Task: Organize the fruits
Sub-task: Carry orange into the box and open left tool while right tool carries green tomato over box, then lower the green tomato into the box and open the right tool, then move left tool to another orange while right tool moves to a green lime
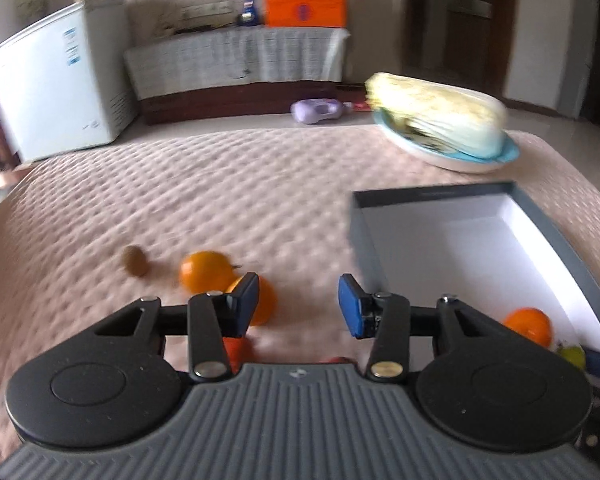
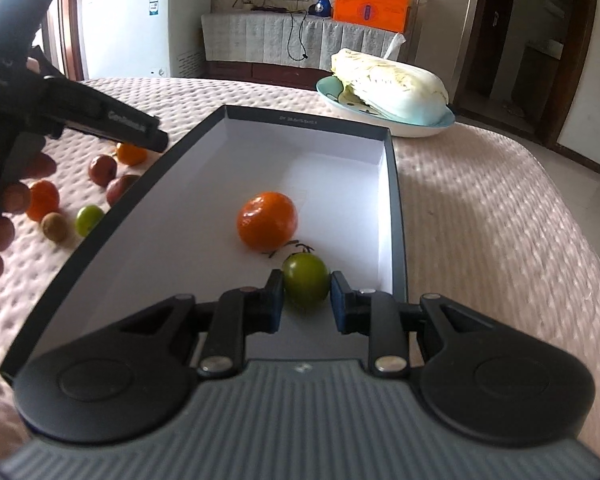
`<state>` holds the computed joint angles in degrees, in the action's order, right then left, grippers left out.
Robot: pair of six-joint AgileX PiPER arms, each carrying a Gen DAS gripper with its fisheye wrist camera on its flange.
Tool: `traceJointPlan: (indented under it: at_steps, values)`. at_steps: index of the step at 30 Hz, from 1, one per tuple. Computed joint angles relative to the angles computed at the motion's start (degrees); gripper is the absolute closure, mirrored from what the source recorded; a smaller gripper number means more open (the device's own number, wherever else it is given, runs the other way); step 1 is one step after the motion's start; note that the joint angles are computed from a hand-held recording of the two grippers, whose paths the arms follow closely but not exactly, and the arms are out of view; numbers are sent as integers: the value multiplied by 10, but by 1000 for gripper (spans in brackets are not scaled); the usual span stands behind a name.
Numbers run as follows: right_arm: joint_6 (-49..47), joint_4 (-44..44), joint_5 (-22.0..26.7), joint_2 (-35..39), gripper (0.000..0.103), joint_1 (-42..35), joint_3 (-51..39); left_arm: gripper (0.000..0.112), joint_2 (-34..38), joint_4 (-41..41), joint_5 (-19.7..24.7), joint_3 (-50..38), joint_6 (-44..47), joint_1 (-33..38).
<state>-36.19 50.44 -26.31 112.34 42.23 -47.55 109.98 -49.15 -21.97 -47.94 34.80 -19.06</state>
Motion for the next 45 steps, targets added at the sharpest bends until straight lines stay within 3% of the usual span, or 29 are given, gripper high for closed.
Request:
traceJointPlan:
  at_steps: [3, 7, 10, 14, 17, 24, 26, 28, 32, 35, 38, 41, 45]
  values:
    - [-25, 18, -15, 3, 76, 1, 2, 70, 12, -11, -5, -11, -6, -16]
    - [-33, 18, -22, 1, 78, -4, 8, 70, 19, 58, 21, -23, -98, -2]
    - [-104, 93, -39, 3, 78, 5, 0, 75, 25, 62, 13, -29, -98, -17]
    - [-146, 138, -52, 7, 76, 16, -7, 75, 18, 87, 34, -27, -115, -12]
    - [-134, 130, -27, -11, 74, 19, -1, 72, -5, 133, 37, -1, -151, 2]
    - [-102, 119, -54, -60, 74, 78, 16, 48, -120, 253, -2, 134, -207, 53]
    - [-119, 137, -65, -60, 69, 94, 6, 43, -171, 291, 4, 177, -222, 79]
    - [-152, 173, -76, -50, 56, 102, -11, 38, -219, 320, 17, 212, -231, 108]
    - [-186, 230, -83, -43, 56, 101, -29, 36, -347, 441, 68, 300, -305, 175]
    - [-133, 192, -110, -56, 56, 123, -11, 34, -436, 505, 98, 362, -337, 204]
    - [-60, 131, -114, -75, 56, 152, 6, 33, -453, 608, 91, 393, -421, 234]
    - [-39, 98, -109, -78, 56, 174, 7, 33, -436, 620, 76, 402, -425, 257]
    - [-10, 54, -61, -75, 58, 156, -2, 35, -402, 494, 63, 396, -323, 251]
